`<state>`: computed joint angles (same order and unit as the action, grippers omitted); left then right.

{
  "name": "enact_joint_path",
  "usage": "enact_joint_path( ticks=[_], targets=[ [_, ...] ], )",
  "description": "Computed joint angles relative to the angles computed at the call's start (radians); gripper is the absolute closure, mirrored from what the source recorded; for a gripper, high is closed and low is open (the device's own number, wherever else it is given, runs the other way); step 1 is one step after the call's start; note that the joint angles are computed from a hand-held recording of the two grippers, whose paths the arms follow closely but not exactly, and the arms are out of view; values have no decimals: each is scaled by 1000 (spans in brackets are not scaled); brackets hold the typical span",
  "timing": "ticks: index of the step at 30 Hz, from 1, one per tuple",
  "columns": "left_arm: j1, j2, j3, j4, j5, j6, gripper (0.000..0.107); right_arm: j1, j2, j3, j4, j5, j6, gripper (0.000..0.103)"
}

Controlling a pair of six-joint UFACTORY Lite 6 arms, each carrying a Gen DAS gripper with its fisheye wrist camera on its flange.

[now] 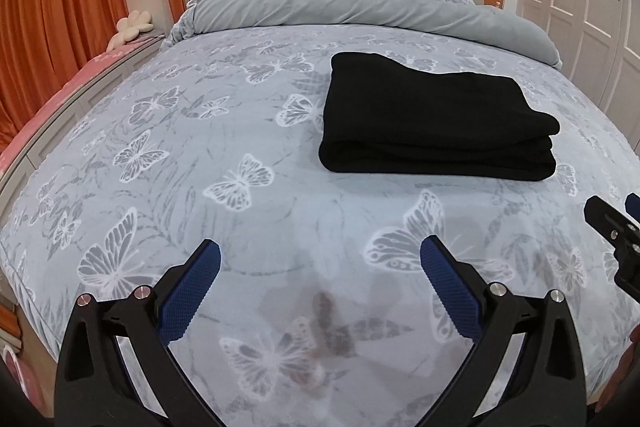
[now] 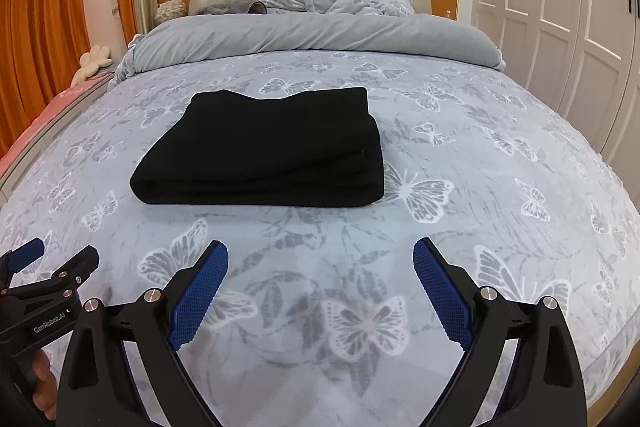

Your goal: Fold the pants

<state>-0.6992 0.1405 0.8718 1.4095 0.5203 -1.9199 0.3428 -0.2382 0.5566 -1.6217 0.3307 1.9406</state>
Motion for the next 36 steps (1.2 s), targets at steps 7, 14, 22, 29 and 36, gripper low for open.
enact_joint_path(
  ticks=[7, 14, 22, 29, 36],
  targets=[
    [-12, 15, 16, -4, 6, 11, 9, -1, 1, 0, 1, -3, 0, 11],
    [-23, 20, 20, 12, 16, -6, 9, -3, -2, -2, -5, -1, 0, 11],
    [-36, 18, 16, 41, 11, -34, 9, -9, -1, -2, -14, -9, 4, 11],
    [-12, 7, 6, 59, -30, -62, 9, 4, 0, -1, -5, 5, 7, 11],
    [-16, 11, 3, 86, -9, -94, 9, 6, 3, 0, -5, 5, 6, 11]
  ],
)
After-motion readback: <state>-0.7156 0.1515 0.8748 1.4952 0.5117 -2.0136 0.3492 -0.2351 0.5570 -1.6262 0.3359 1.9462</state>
